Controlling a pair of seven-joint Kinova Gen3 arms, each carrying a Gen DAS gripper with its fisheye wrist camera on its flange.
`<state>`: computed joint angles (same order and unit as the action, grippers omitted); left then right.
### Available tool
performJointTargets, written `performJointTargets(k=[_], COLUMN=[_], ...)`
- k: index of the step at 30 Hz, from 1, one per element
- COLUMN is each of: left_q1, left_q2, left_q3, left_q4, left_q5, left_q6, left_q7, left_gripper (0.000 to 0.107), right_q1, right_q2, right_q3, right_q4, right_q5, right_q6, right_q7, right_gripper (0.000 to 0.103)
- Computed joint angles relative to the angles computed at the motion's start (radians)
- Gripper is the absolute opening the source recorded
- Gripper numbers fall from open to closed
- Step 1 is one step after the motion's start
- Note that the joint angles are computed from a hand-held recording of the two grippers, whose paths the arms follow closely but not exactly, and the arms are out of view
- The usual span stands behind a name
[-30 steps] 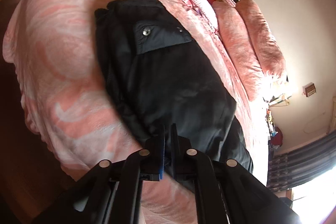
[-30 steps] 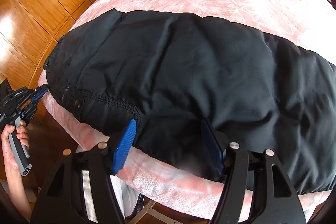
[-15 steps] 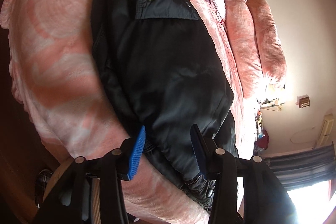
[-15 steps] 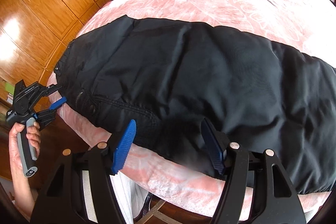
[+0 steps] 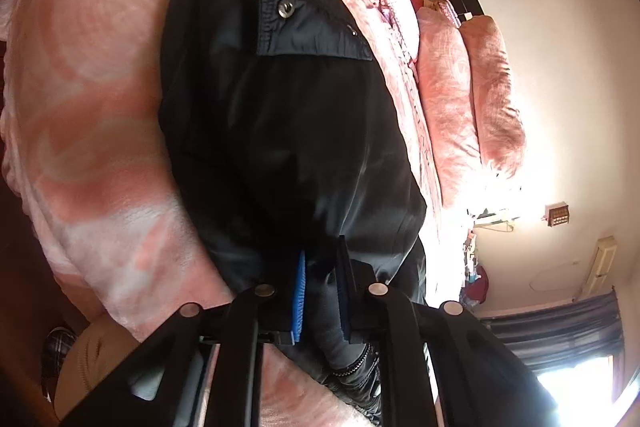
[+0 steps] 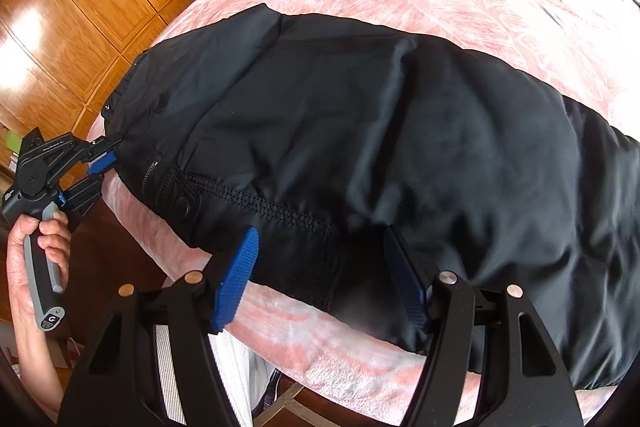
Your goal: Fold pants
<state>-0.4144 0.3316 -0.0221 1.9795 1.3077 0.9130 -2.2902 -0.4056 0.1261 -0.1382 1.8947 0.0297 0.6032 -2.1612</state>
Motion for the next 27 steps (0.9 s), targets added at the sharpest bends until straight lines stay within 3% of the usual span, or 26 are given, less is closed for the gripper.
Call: performJointTargets(k=[4,6,8,10,13,16,18,22,27], left_q1=[0.052,0.082,0.086,0.036,0.053,0.144,0.217,0.292,0.419], left_q2=[-0.126,-0.130,-0.085,-0.051,-0.094,-0.191,-0.246,-0.252,-0.182], left_q3=[-0.011,-0.015,-0.017,0.028,0.029,0.008,0.007,0.074,0.143], left_q4=[0.076,0.078,0.051,0.040,0.028,0.033,0.035,-0.016,-0.079], left_q5=[0.021,-0.009,-0.053,-0.059,-0.135,-0.257,-0.339,-0.425,-0.514], left_q6=[-0.125,-0.177,-0.178,-0.163,-0.188,-0.284,-0.331,-0.255,-0.215], left_q7=[-0.049,-0.040,-0.011,-0.015,0.015,0.068,0.085,0.076,0.106], left_gripper=[0.008,0.007,0.006,0.006,0.011,0.037,0.063,0.073,0.074], right_q1=[0.004,0.012,0.018,0.014,0.069,-0.011,-0.042,0.045,0.142], right_q2=[0.001,0.005,0.017,0.026,0.012,-0.045,-0.090,-0.187,-0.326], right_q3=[-0.003,-0.002,-0.001,-0.001,-0.066,0.005,0.039,0.005,0.030], right_q4=[0.007,0.012,0.014,0.009,0.017,0.048,0.076,0.153,0.272], right_q5=[-0.008,-0.025,-0.037,-0.024,0.015,0.134,0.198,0.218,0.128], right_q6=[-0.006,-0.016,-0.025,-0.022,-0.022,-0.005,0.018,0.052,0.042], right_q7=[0.017,0.030,0.039,0.031,-0.006,-0.128,-0.210,-0.285,-0.248], right_gripper=[0.066,0.067,0.067,0.067,0.067,0.067,0.067,0.067,0.067])
